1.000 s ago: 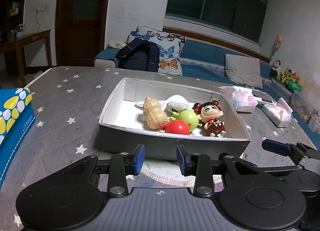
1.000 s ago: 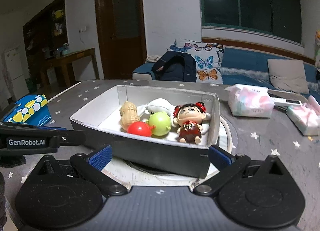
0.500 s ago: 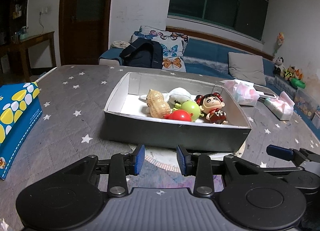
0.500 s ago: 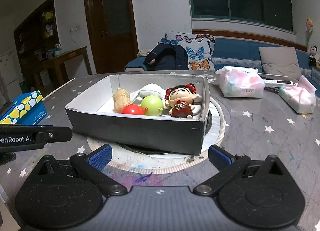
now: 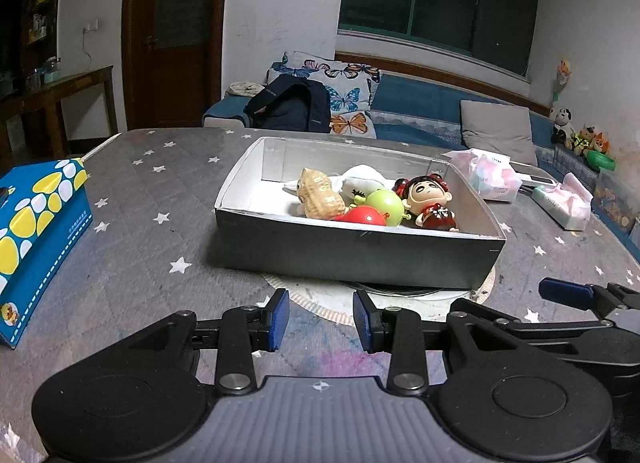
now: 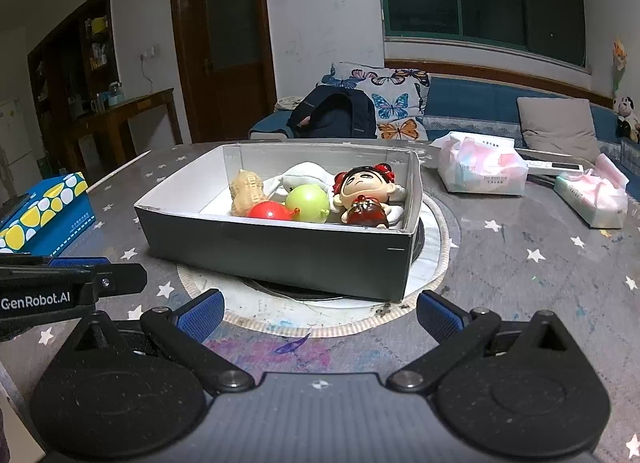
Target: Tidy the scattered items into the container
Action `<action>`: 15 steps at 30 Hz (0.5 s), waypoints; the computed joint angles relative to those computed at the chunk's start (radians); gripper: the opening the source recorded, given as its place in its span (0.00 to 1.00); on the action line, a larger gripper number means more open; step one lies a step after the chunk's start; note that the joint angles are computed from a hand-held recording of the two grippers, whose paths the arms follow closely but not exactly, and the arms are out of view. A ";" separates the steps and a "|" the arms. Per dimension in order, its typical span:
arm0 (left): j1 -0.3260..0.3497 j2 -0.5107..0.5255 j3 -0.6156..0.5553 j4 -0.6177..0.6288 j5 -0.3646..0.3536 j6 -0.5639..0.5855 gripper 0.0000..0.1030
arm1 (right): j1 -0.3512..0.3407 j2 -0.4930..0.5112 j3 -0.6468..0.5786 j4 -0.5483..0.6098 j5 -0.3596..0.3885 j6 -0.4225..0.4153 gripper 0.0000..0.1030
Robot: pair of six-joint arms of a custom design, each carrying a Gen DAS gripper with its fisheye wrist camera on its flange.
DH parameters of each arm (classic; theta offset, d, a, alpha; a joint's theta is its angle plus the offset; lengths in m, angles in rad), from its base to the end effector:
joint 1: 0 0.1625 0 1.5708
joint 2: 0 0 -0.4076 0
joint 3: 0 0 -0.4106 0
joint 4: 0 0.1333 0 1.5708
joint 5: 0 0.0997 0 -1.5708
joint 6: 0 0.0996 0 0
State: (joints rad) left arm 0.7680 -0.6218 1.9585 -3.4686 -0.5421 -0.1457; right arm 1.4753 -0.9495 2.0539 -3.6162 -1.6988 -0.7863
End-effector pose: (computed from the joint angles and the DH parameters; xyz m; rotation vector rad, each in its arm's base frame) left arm -0.2353 -0.5312 0.0101 0.3724 2.2071 -1.1364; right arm 0.0666 -0.5694 0.1496 0.7478 -2.3120 1.0506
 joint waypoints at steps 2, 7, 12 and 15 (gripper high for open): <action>-0.001 0.000 0.004 0.000 0.001 -0.003 0.36 | 0.002 -0.001 0.002 -0.006 -0.003 -0.002 1.00; -0.004 0.004 0.009 0.008 0.012 -0.017 0.36 | 0.005 -0.002 0.006 -0.016 -0.011 -0.006 1.00; -0.006 0.007 0.009 0.005 0.024 -0.020 0.36 | 0.006 -0.003 0.009 -0.018 -0.011 -0.007 1.00; -0.008 0.012 0.008 -0.006 0.032 -0.009 0.36 | 0.006 -0.003 0.009 -0.015 -0.011 -0.008 1.00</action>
